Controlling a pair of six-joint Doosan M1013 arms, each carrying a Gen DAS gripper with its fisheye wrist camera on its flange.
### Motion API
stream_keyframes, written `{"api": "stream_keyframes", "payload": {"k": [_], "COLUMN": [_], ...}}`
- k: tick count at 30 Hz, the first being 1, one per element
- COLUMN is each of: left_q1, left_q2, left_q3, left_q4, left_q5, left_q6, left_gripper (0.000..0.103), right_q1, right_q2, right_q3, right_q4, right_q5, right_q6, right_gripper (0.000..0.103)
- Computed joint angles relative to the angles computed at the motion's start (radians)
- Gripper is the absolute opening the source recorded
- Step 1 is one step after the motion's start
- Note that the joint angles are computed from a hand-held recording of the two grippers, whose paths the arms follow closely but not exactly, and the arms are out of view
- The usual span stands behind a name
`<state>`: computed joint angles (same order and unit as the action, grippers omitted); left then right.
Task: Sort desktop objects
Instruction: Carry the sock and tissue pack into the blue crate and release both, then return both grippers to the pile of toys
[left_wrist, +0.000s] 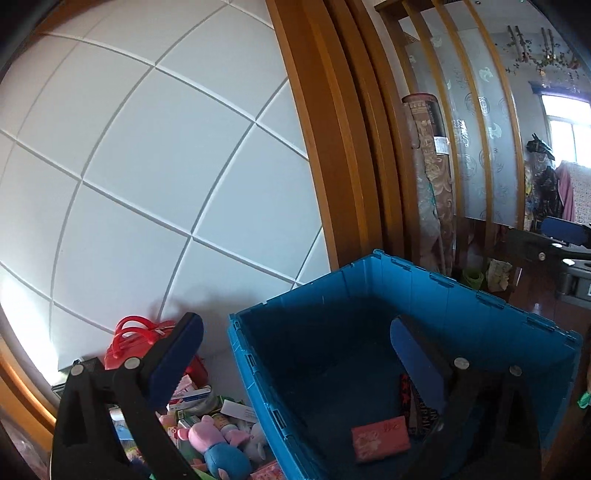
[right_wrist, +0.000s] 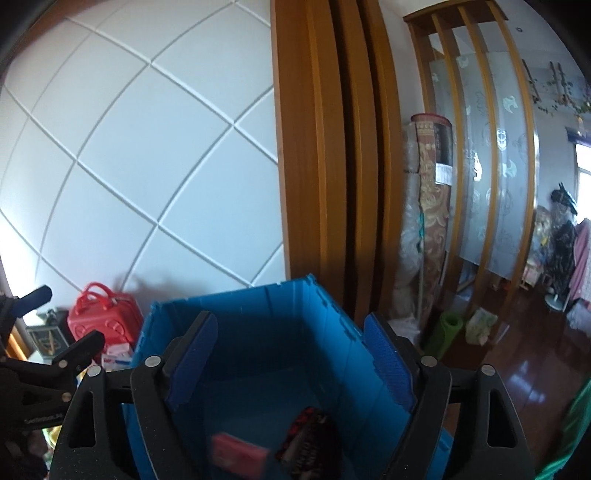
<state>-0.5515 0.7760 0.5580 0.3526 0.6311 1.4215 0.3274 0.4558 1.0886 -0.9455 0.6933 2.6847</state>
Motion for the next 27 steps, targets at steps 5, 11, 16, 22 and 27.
{"api": "stream_keyframes", "payload": {"k": [5,11,16,22,27], "left_q1": [-0.019,-0.02,0.002,0.039,0.089], "left_q2": [-0.051,-0.142,-0.21,-0.276,-0.34], "left_q3": [0.126,0.335,0.47,0.596,0.702], "left_q4": [0.244,0.515,0.576,0.621,0.618], "left_q5": [-0.054,-0.114,-0.145,-0.199,-0.232], "left_q6": [-0.242,-0.569,-0.685,-0.737,-0.706], "left_gripper": [0.103,0.103,0.103,0.103,0.103], "right_q1": [0.021,0.061,0.097,0.148,0.212], "right_q2": [-0.037,-0.07,-0.089,-0.083,-0.062], "right_q3": [0.092,0.209,0.267,0.266,0.238], "right_q4": [-0.142,-0.258,-0.254,-0.222,-0.261], "right_q5": [-0.027,-0.032,-0.048,-0.025,0.039], "right_q6": [0.156,0.301,0.32,0.317,0.382], "right_gripper": [0.096,0.1,0.101,0.102,0.102]}}
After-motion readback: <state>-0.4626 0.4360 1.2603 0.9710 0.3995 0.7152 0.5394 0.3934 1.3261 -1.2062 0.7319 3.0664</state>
